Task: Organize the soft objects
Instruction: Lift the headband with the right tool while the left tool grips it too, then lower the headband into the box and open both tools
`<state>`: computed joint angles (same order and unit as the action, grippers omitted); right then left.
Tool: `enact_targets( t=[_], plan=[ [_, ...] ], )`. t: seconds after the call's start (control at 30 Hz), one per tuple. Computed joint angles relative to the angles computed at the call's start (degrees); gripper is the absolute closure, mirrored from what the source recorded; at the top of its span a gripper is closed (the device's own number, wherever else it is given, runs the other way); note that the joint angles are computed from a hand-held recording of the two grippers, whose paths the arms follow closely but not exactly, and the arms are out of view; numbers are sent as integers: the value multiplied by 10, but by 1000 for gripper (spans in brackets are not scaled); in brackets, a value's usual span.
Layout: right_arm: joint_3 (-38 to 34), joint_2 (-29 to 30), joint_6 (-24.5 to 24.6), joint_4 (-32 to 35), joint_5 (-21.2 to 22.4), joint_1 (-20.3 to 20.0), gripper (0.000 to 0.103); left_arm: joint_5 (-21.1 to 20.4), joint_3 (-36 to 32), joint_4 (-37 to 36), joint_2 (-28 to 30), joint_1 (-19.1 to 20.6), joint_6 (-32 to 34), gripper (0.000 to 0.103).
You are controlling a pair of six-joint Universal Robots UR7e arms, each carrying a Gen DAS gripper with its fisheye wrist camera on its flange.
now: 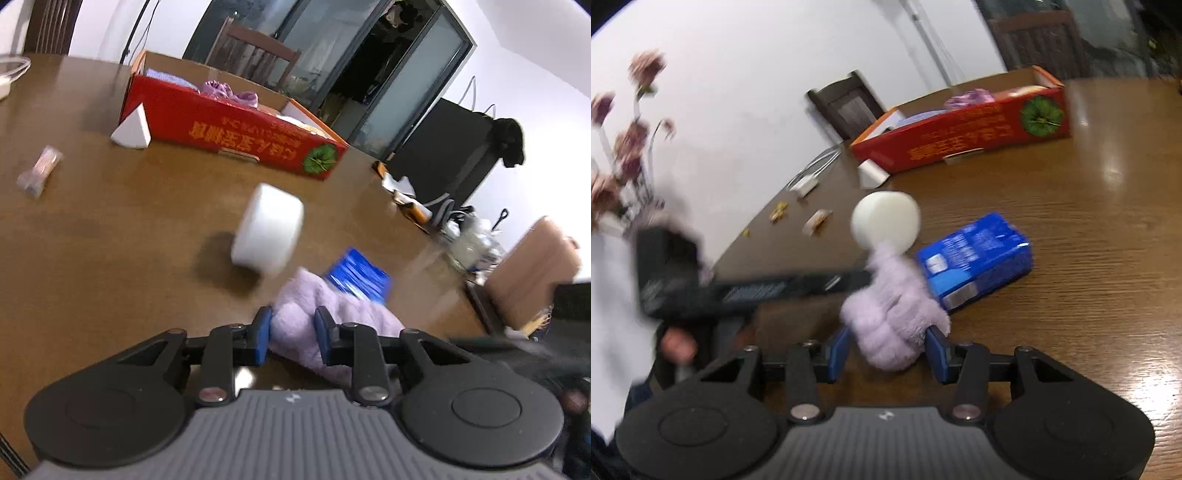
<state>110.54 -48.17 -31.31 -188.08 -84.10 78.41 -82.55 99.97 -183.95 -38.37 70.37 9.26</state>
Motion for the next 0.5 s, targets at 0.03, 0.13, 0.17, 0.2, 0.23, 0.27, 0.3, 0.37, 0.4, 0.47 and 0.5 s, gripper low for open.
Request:
enact_targets(
  t=[0.03, 0.13, 0.17, 0.2, 0.23, 0.27, 0.3, 0.37, 0.4, 0.47, 0.5],
  plan=[
    [-6, 2, 6, 2, -3, -1, 58, -6, 19, -4, -12, -2, -10, 75],
    [-22, 10, 7, 5, -18, 2, 58, 9, 59, -27, -33, -13, -13, 70],
    [-27, 12, 5, 10, -19, 3, 58, 16, 65, -37, -34, -16, -9, 67],
    [-30, 13, 0, 13, -20, 5, 58, 20, 67, -52, -32, -16, -7, 58],
    [-33, 16, -5, 14, -22, 7, 58, 26, 66, -67, -28, -17, -13, 54],
    [-37, 16, -6, 20, -23, 10, 58, 31, 63, -72, -26, -17, -20, 54],
    [-37, 15, -7, 24, -20, 11, 58, 35, 58, -68, -24, -17, -24, 54],
    [-37, 12, -5, 24, -8, 12, 58, 34, 49, -68, -18, -15, -25, 53],
    [-39, 12, -5, 26, -4, 11, 58, 33, 44, -67, -14, -13, -27, 52],
    [-46, 19, 1, 17, -11, 13, 58, 36, 31, -61, -4, -12, -36, 53],
    [-51, 24, 5, 15, -20, 14, 59, 41, 26, -55, -1, -12, -42, 56]
  ],
)
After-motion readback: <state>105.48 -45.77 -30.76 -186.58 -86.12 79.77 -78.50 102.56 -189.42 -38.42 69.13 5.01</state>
